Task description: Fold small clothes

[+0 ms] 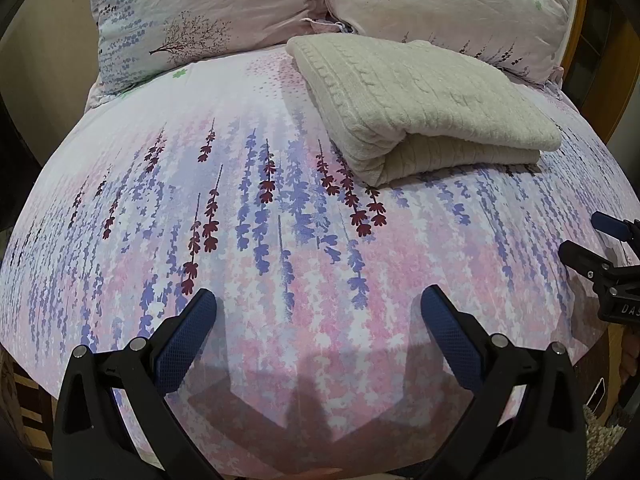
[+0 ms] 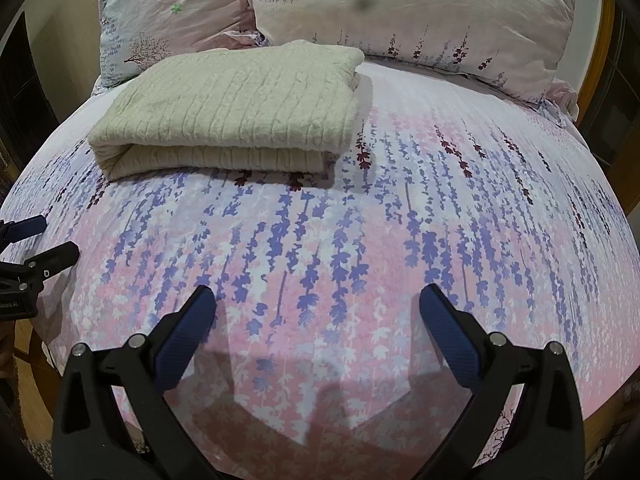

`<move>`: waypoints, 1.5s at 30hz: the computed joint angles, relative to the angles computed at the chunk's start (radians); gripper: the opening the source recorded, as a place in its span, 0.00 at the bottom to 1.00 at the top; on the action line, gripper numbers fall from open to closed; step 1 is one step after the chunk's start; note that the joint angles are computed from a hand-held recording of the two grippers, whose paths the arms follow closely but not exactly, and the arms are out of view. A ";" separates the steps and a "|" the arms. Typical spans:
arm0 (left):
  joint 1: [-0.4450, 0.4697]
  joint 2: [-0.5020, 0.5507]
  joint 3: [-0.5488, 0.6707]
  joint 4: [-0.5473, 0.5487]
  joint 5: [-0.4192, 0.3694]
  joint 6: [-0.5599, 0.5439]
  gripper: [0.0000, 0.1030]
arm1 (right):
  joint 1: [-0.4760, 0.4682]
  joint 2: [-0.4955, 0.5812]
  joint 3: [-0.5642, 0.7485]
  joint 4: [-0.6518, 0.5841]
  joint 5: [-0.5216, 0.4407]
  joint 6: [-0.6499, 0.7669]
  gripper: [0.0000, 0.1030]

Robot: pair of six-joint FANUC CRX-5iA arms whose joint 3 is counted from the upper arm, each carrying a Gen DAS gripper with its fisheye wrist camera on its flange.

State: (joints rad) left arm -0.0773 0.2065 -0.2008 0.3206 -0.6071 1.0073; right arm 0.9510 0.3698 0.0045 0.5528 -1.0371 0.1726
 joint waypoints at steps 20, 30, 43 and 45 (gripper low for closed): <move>0.001 0.001 0.000 0.006 0.000 -0.010 0.99 | 0.001 0.002 0.002 0.003 -0.004 -0.009 0.98; 0.002 0.001 -0.001 0.006 -0.001 -0.011 0.99 | 0.002 0.003 0.003 0.004 -0.006 -0.011 0.98; 0.002 0.001 -0.001 0.006 -0.001 -0.010 0.99 | 0.002 0.005 0.004 0.005 -0.008 -0.015 0.98; 0.002 0.001 -0.001 0.006 -0.001 -0.010 0.99 | 0.003 0.005 0.004 0.006 -0.008 -0.016 0.98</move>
